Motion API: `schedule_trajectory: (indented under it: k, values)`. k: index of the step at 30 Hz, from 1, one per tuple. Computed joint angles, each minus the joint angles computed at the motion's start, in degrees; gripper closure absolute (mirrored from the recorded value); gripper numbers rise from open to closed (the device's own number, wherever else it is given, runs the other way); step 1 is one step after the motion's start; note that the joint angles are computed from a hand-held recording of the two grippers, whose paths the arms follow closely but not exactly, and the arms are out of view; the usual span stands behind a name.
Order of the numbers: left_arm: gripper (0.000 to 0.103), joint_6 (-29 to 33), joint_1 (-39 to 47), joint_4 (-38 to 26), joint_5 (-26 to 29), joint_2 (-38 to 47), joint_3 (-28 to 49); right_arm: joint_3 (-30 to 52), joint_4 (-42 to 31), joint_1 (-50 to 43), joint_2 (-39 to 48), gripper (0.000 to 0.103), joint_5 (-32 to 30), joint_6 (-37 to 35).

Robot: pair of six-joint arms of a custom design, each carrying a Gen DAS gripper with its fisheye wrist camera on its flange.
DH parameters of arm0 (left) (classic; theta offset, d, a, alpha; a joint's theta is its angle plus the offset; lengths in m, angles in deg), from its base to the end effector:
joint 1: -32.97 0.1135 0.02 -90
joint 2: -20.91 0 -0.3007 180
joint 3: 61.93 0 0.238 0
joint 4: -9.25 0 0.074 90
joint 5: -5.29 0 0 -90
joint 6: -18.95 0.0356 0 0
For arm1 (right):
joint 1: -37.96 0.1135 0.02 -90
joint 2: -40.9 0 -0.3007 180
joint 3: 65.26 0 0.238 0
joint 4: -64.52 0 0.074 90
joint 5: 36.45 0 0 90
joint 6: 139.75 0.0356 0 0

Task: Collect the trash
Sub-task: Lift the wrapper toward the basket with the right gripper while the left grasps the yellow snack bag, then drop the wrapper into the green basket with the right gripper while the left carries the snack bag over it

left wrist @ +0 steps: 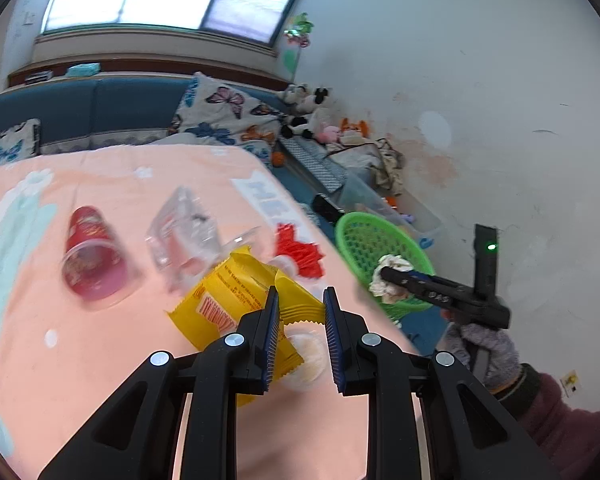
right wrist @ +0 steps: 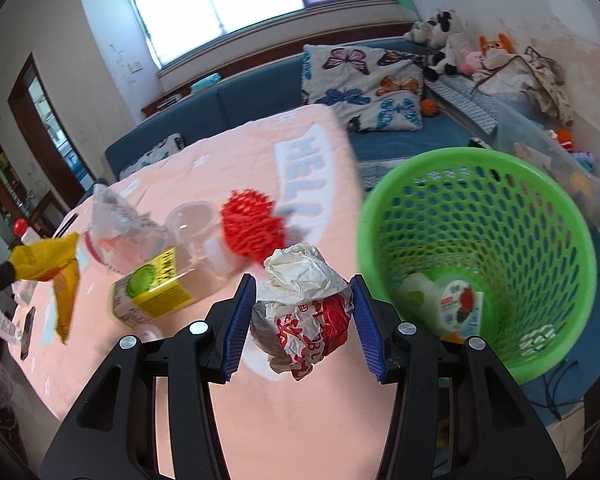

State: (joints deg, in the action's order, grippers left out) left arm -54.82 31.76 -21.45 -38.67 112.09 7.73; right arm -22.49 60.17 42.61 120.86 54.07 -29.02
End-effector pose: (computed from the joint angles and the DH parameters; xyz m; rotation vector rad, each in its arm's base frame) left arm 0.3075 -0.0321 0.2488 0.6681 2.1864 -0.8518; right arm 0.2384 0.0191 0.1931 0.3271 2.2822 0.2177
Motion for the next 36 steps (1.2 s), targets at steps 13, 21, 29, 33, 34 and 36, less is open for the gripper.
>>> schedule_trajectory:
  k: [13, 21, 29, 33, 34, 36]
  values:
    - [0.082, -6.52, -14.81, 0.74, -4.54, 4.28, 9.52, -2.25, 0.11, -15.78, -0.85, 0.053, -3.72, -6.82]
    - [0.082, -9.43, -23.44, 0.96, -8.20, 10.11, 17.70, -3.15, 2.53, -23.52, 1.21, 0.041, -6.85, -9.89]
    - [0.082, -11.74, -30.09, -0.66, -11.21, 17.85, 27.12, -4.92, 4.15, -29.26, 2.34, 0.038, -10.21, -12.26]
    - [0.081, -12.60, -33.10, -1.50, -12.36, 21.39, 31.11, -6.29, 4.14, -31.65, 1.00, 0.034, -11.50, -13.20]
    - [0.081, -12.80, -33.67, -1.70, -12.72, 22.13, 31.92, -6.61, 3.94, -32.19, 0.51, 0.034, -11.80, -13.46]
    - [0.081, -13.12, -35.09, -2.16, -13.88, 23.91, 33.86, -7.15, 3.49, -32.97, -0.51, 0.034, -12.08, -13.88]
